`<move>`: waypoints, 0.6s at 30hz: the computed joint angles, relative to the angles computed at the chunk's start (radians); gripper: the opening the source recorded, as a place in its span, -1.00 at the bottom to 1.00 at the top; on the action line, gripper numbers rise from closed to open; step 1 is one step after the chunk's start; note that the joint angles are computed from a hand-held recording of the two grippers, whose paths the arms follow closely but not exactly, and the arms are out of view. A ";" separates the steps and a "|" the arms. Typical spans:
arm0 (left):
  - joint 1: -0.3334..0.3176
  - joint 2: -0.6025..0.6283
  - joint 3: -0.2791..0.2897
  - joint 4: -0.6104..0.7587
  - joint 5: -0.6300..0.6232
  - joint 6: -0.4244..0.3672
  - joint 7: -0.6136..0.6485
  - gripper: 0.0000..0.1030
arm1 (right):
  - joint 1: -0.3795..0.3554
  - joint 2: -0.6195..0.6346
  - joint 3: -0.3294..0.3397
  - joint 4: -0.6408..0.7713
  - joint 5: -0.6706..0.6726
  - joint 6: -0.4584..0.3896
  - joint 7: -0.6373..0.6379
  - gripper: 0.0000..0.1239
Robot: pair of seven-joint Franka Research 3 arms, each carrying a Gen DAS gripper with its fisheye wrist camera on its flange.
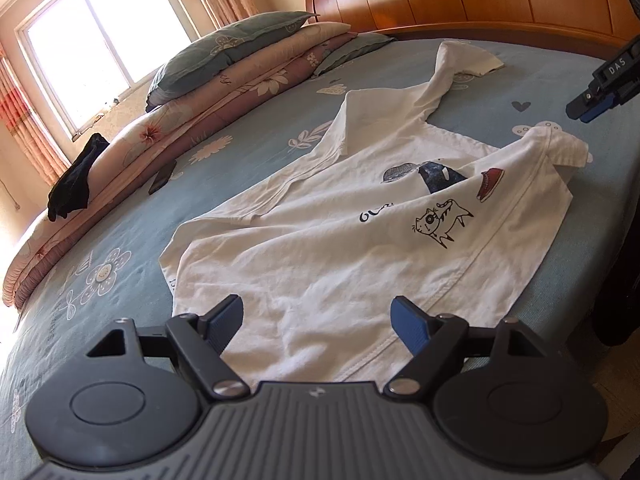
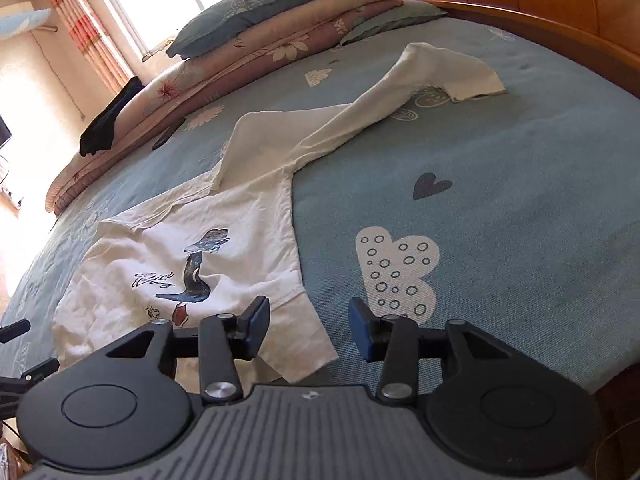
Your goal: Fold clothes
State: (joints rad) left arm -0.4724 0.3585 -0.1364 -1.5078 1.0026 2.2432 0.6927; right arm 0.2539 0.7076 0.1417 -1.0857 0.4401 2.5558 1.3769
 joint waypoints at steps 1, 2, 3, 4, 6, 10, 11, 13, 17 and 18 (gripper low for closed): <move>-0.003 -0.006 0.004 -0.006 0.003 -0.020 -0.012 0.58 | 0.000 -0.001 0.022 -0.008 0.006 0.017 -0.047 -0.04; 0.005 -0.025 0.006 -0.026 -0.010 -0.025 -0.043 0.58 | -0.002 0.000 0.045 -0.012 0.018 0.028 -0.100 -0.02; 0.017 -0.046 0.007 -0.049 -0.027 -0.026 -0.077 0.58 | -0.004 0.007 0.067 -0.010 0.033 0.036 -0.150 0.00; 0.030 -0.066 0.005 -0.071 -0.044 -0.027 -0.109 0.58 | -0.007 0.018 0.092 -0.004 0.053 0.042 -0.205 0.08; 0.059 -0.105 0.001 -0.110 -0.080 -0.030 -0.171 0.58 | -0.017 0.045 0.143 0.012 0.110 0.044 -0.307 0.12; 0.155 -0.225 -0.008 -0.268 -0.195 0.081 -0.348 0.58 | -0.041 0.096 0.219 0.040 0.262 0.008 -0.426 0.13; 0.177 -0.247 -0.011 -0.301 -0.223 0.114 -0.378 0.58 | -0.038 0.099 0.221 0.036 0.287 0.003 -0.440 0.14; 0.219 -0.284 -0.015 -0.362 -0.281 0.183 -0.426 0.58 | -0.006 0.099 0.188 0.037 0.280 0.007 -0.445 0.19; 0.274 -0.299 -0.020 -0.424 -0.332 0.305 -0.468 0.59 | 0.036 0.101 0.156 0.038 0.254 0.016 -0.460 0.27; 0.279 -0.291 -0.022 -0.413 -0.321 0.289 -0.456 0.59 | 0.045 0.099 0.148 0.033 0.247 0.024 -0.457 0.27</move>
